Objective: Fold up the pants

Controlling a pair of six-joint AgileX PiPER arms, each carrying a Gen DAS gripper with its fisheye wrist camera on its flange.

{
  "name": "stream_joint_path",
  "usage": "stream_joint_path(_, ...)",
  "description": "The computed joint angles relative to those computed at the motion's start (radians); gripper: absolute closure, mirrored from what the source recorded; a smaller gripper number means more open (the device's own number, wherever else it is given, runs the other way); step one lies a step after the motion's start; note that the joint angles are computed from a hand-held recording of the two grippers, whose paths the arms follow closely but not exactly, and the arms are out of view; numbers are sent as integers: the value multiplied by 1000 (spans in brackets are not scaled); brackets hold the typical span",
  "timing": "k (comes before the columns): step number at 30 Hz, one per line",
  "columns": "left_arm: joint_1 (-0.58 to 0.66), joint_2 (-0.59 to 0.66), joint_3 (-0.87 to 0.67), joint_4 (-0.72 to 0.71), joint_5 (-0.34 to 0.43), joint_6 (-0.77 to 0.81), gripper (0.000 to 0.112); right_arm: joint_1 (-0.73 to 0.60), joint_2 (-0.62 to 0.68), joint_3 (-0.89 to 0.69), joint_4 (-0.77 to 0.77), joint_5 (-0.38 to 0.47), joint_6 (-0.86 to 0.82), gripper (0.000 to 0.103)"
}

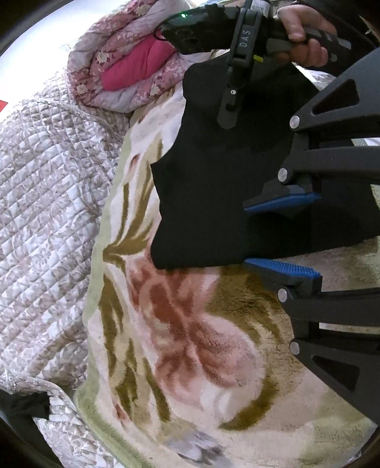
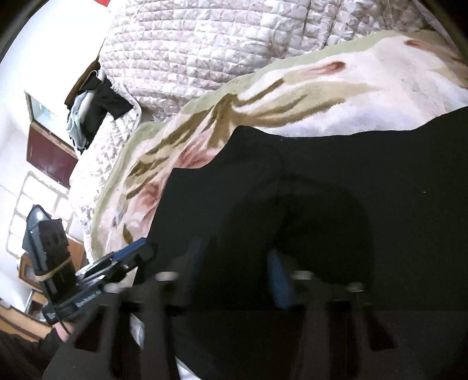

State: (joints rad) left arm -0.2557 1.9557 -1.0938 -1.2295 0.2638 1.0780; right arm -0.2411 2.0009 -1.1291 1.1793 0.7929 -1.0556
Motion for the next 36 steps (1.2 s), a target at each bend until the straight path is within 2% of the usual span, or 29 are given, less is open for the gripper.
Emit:
stream_joint_path(4, 11, 0, 1, 3, 11, -7, 77, -42, -58, 52, 79, 7, -79, 101)
stream_joint_path(6, 16, -12, 15, -30, 15, 30, 77, -55, -70, 64, 84, -18, -95, 101)
stream_joint_path(9, 19, -12, 18, -46, 22, 46, 77, -77, -10, 49, 33, -25, -28, 101)
stream_joint_path(12, 13, -8, 13, -23, 25, 21, 77, -71, -37, 86, 71, -45, -74, 101)
stream_joint_path(17, 6, -11, 4, -15, 31, 22, 77, -83, -17, 53, 34, -20, -46, 100)
stream_joint_path(18, 4, -10, -3, -8, 32, 15, 77, -80, -24, 50, 23, -37, -36, 100)
stream_joint_path(20, -2, -5, -23, 17, 33, -9, 77, -61, -76, 75, 12, -133, -38, 95)
stream_joint_path(21, -6, 0, -37, 40, 31, -29, 77, -56, -98, 81, 23, -157, -55, 95)
stream_joint_path(25, -29, 39, -117, 137, 29, -119, 77, -24, -100, 29, 6, -162, -62, 95)
stream_joint_path(31, -64, 176, -336, 482, 64, -470, 77, 49, 72, -179, -249, -211, 180, 95)
stream_joint_path(33, -73, 210, -377, 548, 68, -525, 77, 35, 61, -173, -227, -206, 167, 95)
stream_joint_path(36, -88, 190, -344, 581, 31, -533, 77, 35, -6, -86, -224, -235, 111, 92)
